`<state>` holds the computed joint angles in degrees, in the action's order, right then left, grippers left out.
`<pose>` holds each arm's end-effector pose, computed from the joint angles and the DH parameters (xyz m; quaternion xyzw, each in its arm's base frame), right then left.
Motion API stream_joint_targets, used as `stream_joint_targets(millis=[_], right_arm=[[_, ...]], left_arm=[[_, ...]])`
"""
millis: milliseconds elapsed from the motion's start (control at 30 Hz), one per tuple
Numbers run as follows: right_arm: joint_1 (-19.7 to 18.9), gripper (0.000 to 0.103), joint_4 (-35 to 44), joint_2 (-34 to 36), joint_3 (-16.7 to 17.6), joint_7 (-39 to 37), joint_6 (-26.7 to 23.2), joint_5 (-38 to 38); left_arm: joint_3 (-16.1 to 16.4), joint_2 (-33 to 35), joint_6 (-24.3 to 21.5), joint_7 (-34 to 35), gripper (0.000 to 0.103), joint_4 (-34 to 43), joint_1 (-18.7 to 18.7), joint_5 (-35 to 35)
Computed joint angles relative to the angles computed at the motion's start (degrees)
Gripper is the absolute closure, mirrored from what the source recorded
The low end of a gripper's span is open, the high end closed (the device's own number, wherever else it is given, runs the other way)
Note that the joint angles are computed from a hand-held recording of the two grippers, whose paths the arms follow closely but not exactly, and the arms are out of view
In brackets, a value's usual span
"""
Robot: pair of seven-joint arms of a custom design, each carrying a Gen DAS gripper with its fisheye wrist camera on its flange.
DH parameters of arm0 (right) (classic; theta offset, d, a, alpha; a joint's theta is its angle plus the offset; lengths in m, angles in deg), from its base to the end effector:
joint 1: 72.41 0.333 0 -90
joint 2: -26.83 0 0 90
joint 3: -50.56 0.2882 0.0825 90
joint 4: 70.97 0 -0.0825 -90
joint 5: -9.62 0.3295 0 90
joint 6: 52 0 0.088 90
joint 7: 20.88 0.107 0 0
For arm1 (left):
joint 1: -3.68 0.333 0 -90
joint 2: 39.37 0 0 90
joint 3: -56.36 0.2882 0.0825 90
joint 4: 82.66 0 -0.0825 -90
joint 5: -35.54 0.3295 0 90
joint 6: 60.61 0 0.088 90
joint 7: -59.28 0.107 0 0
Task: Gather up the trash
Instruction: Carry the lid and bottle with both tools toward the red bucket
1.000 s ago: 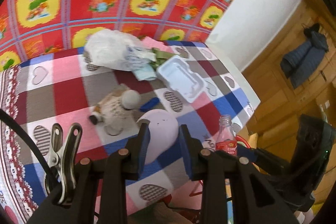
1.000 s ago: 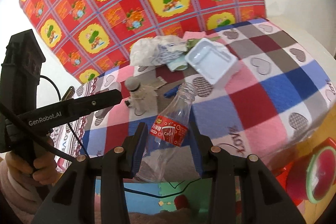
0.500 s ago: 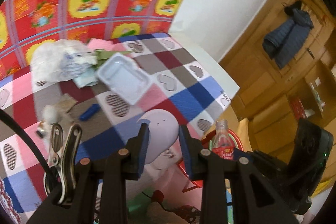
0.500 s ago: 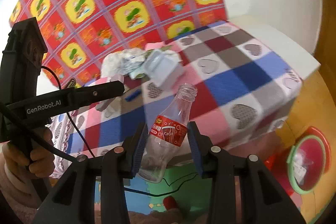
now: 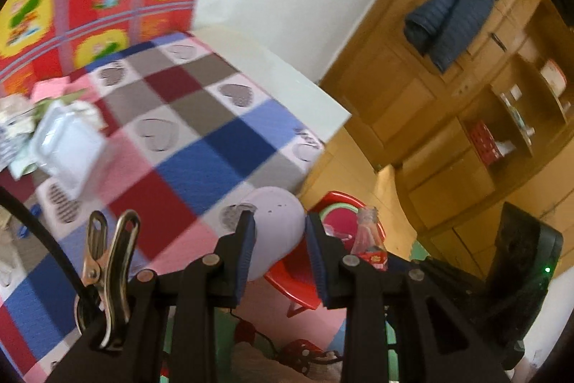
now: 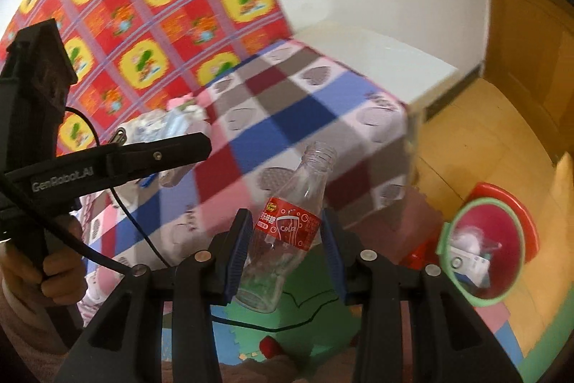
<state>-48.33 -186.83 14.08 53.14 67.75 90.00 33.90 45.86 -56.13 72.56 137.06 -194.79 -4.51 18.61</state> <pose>0.4395 0.2215 0.6095 -0.7333 0.5711 -0.0288 0.3677 0.4379 -0.1675 0.6513 -0.6676 0.6635 -0.3318 0.0637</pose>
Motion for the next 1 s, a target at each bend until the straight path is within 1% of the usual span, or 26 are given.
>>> stream_joint_targets(millis=[100, 300, 567, 733, 867, 1000], right_arm=[[-1.3, 0.063, -1.9, -1.2, -1.5, -0.7, -0.5, 0.2], [-4.1, 0.063, -4.9, -2.9, -3.8, -1.8, -1.4, 0.0], [-8.3, 0.063, -9.7, -4.6, -5.9, -1.3, -1.2, -3.8], [-10.7, 0.063, -13.0, -4.6, -7.2, -1.2, 0.7, -5.3], [-12.4, 0.063, -15.2, -3.1, -8.3, -1.3, 3.2, -5.4], [-13.9, 0.063, -16.4, -0.9, -8.9, -2.2, 4.8, -5.5]], left_arm=[[-1.7, 3.7, 0.7, -0.6, 0.073, 3.0, -1.1, 1.1], [-3.7, 11.3, 1.0, -2.0, 0.073, 9.1, -4.3, 1.8], [-5.3, 23.8, -1.2, -1.9, 0.073, 20.6, -9.5, 3.7], [-5.5, 31.9, -2.9, -1.7, 0.073, 28.4, -13.0, 6.4], [-5.6, 39.3, -4.8, -0.5, 0.073, 35.7, -15.7, 7.5], [-4.9, 45.5, -6.8, 0.2, 0.073, 41.9, -18.3, 9.2]])
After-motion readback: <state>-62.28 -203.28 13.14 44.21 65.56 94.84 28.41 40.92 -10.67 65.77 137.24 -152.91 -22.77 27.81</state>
